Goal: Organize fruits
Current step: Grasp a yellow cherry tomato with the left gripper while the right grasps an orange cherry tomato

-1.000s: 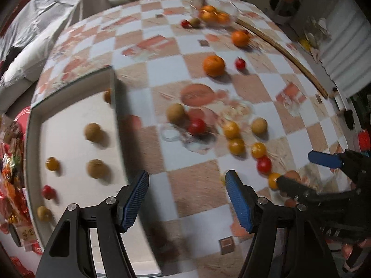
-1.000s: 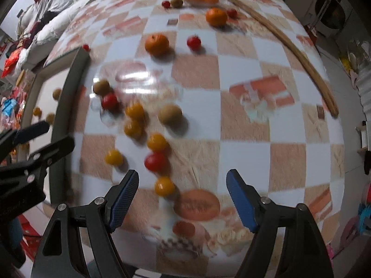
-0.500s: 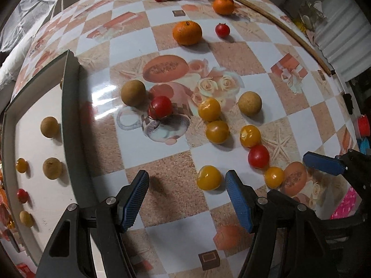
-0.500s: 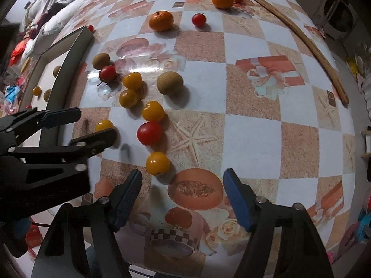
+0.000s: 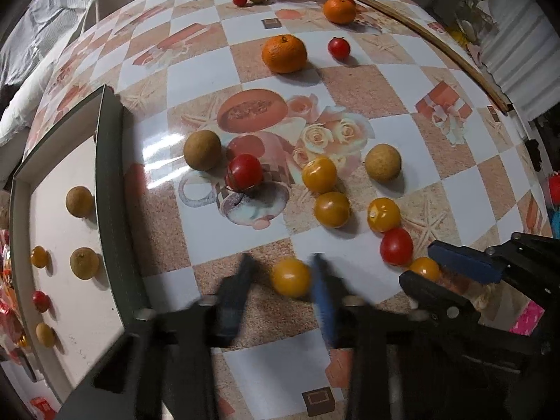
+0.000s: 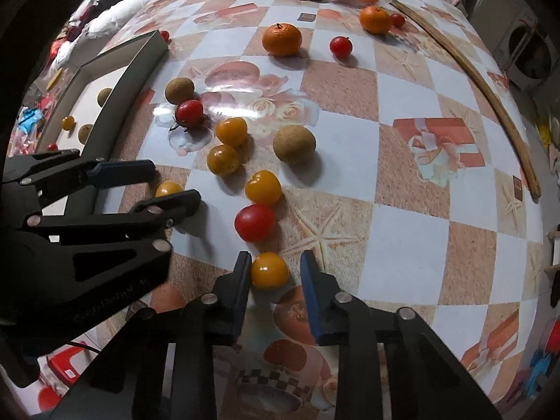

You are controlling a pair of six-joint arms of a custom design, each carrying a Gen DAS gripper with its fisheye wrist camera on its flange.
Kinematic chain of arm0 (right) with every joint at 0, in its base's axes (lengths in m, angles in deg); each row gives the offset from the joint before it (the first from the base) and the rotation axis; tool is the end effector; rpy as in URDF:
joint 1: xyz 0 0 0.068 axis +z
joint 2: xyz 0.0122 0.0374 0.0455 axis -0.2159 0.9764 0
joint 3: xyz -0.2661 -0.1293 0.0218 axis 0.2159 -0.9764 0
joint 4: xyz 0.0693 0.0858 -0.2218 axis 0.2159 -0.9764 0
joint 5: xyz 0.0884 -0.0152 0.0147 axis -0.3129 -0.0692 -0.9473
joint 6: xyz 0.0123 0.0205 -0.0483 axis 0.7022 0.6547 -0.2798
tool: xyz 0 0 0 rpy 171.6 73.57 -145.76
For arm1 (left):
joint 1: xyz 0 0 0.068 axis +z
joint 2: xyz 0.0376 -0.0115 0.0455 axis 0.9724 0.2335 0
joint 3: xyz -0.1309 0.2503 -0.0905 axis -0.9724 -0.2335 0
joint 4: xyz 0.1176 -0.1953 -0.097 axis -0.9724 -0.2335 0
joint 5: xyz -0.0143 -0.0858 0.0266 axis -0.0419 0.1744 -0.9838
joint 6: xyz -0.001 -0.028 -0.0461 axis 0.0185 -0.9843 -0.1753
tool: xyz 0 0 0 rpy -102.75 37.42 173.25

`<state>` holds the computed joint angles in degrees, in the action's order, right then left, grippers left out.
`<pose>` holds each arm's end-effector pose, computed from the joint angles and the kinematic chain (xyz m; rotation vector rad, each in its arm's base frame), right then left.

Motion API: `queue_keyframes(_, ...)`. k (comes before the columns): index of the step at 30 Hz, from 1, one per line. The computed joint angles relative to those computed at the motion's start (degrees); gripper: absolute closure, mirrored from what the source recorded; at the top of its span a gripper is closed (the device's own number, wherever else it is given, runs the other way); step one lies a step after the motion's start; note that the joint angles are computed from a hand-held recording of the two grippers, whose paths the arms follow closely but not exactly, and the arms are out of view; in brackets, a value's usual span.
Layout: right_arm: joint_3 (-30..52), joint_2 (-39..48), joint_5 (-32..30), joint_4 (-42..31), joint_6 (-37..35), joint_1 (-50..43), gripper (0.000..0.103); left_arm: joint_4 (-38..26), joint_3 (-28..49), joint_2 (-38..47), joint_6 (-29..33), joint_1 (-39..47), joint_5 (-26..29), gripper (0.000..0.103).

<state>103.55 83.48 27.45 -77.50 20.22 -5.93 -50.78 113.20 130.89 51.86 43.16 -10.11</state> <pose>0.1910 0.0230 0.1168 0.1665 2.9016 0.1043 0.2747 -0.1824 0.1138 0.9082 2.8177 -0.1307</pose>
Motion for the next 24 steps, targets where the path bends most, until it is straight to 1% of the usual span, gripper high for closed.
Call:
queue_keyframes(2, 0.4, 0.22, -1.3, -0.57, 0.12, -0.98, 0.079, -1.23, 0.8, 0.08, -0.19, 0.67, 2.0, 0.082)
queue_keyframes(5, 1.58, 1.74, -3.14, -0.76, 1.15, -2.32, 0.08, -2.32, 1.47, -0.13, -0.59, 2.22, 4.32, 0.082)
queue_keyframes(9, 1.86, 1.45, -5.13, -1.92, 1.47, -5.04, 0.079, -3.99, 2.3, -1.01, -0.6, 4.93, 6.99, 0.082)
queue_keyframes(13, 2.71, 0.77, -5.8, -3.49, 1.32, -6.46, 0.079, -5.45, 2.94, -2.34, -0.11, 7.05, 8.04, 0.082)
queue_keyframes(24, 6.97, -0.8, -6.2, -7.48, 1.39, -5.72, 0.079, -6.73, 1.9, -6.7, 1.29, 12.26, 8.97, 0.082)
